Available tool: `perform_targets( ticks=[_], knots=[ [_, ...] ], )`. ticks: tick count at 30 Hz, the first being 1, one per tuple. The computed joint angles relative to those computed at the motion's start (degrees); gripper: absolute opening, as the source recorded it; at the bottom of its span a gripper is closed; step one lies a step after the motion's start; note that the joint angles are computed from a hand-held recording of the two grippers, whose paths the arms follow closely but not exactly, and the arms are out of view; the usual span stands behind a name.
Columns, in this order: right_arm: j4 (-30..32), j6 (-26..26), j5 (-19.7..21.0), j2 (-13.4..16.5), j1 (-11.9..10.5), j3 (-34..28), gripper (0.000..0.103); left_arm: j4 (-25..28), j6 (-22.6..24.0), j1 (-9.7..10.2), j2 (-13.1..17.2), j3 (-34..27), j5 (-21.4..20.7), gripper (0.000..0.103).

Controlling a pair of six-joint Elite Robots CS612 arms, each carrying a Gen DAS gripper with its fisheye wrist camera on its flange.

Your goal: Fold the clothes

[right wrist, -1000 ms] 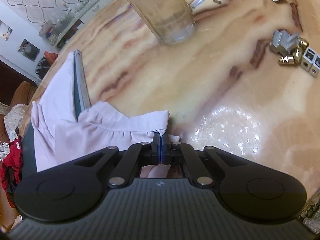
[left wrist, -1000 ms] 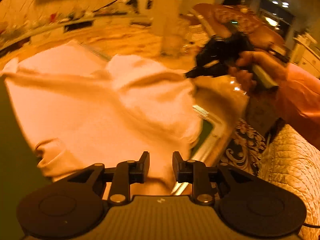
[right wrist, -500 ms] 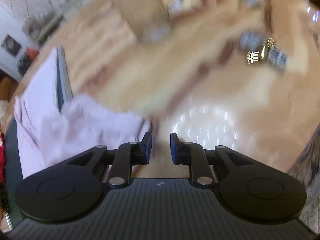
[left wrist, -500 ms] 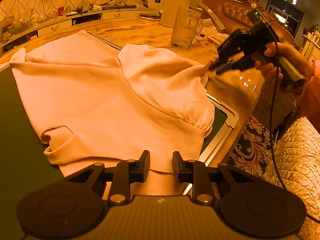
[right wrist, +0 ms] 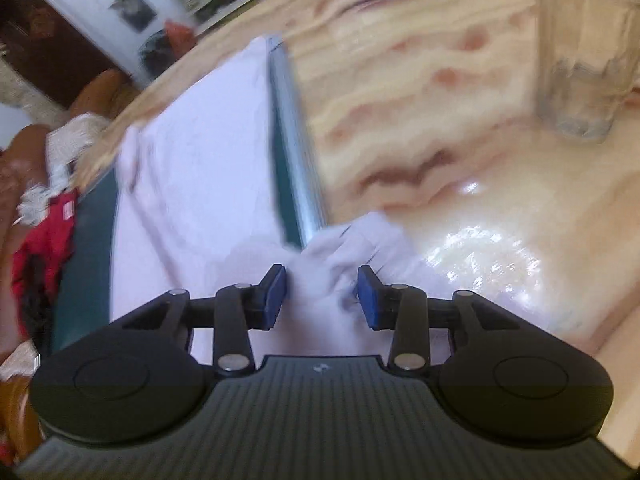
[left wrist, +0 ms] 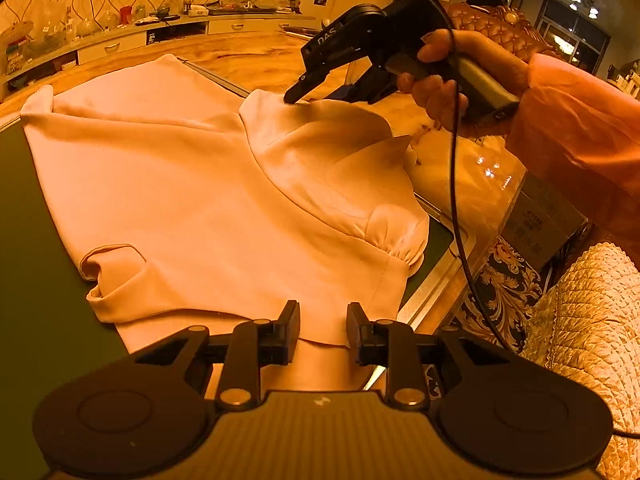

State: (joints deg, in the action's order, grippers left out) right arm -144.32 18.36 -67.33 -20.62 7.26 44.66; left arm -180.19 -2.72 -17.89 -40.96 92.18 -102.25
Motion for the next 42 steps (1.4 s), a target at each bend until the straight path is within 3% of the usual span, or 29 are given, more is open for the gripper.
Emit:
perform_targets(
  ticks=[7, 10, 12, 14, 17, 19, 21, 23, 25, 27, 29, 31, 32, 36, 38, 39, 42],
  knots=[
    [-8.96, -15.85, 0.65, -6.61, 1.07, 12.95, 0.046, -0.73, -0.28, 0.20, 0.26, -0.09, -0.67, 0.030],
    [-5.41, -25.94, 4.44, -8.63, 1.09, 15.46, 0.046, -0.72, -0.19, 0.14, 0.25, -0.08, -0.53, 0.030],
    [-4.55, -29.07, 4.98, -9.38, 1.09, 16.37, 0.046, -0.63, -0.12, 0.09, 0.23, -0.11, -0.43, 0.030],
    [-8.23, -25.26, 4.34, -9.32, 0.76, 16.79, 0.046, -0.70, -0.24, 0.07, 0.26, -0.13, -0.40, 0.030],
    [-15.22, -8.99, 2.43, -6.96, -0.39, 14.18, 0.046, -0.58, -0.16, 0.04, 0.30, -0.24, -0.22, 0.030],
    [-12.97, 1.98, 1.02, -4.08, -1.16, 9.20, 0.046, -0.42, -0.02, 0.03, 0.23, -0.17, -0.15, 0.030],
    [-8.84, 4.88, 3.17, -1.53, -1.56, 4.59, 0.046, -0.23, -0.04, 0.08, 0.20, -0.19, -0.26, 0.030],
    [-3.71, 3.76, 4.69, 0.67, -1.27, 0.28, 0.046, 0.00, -0.12, 0.15, 0.18, -0.25, -0.46, 0.030],
    [-2.37, 2.61, 3.27, 1.24, -0.68, -0.72, 0.042, 0.21, 0.01, 0.19, 0.18, -0.33, -0.60, 0.030],
    [-5.61, 1.02, -0.29, -0.18, 0.08, 2.08, 0.006, 0.28, -0.06, 0.24, 0.18, -0.35, -0.76, 0.030],
    [-11.90, -0.90, -1.87, -2.40, 0.49, 6.90, 0.006, 0.14, -0.05, 0.25, 0.21, -0.33, -0.81, 0.030],
    [-19.65, -8.62, -4.29, -4.80, 1.27, 12.27, 0.006, 0.12, 0.07, 0.29, 0.28, -0.40, -0.85, 0.030],
    [-20.64, -14.49, -4.17, -6.15, 1.67, 14.53, 0.006, 0.16, 0.14, 0.32, 0.33, -0.48, -0.86, 0.030],
    [-10.92, -32.09, -0.43, -9.34, 2.56, 17.81, 0.012, 0.14, 0.15, 0.29, 0.36, -0.55, -0.76, 0.030],
    [-9.18, -33.00, -2.70, -9.65, 2.87, 17.83, 0.016, 0.08, -0.01, 0.23, 0.36, -0.53, -0.57, 0.029],
    [-9.99, -31.38, -1.75, -9.74, 2.54, 18.13, 0.020, 0.07, 0.06, 0.18, 0.33, -0.48, -0.44, 0.030],
    [-14.33, -22.74, 6.27, -8.92, 0.71, 17.92, 0.033, 0.19, 0.40, 0.11, 0.29, -0.44, -0.31, 0.030]
  ],
)
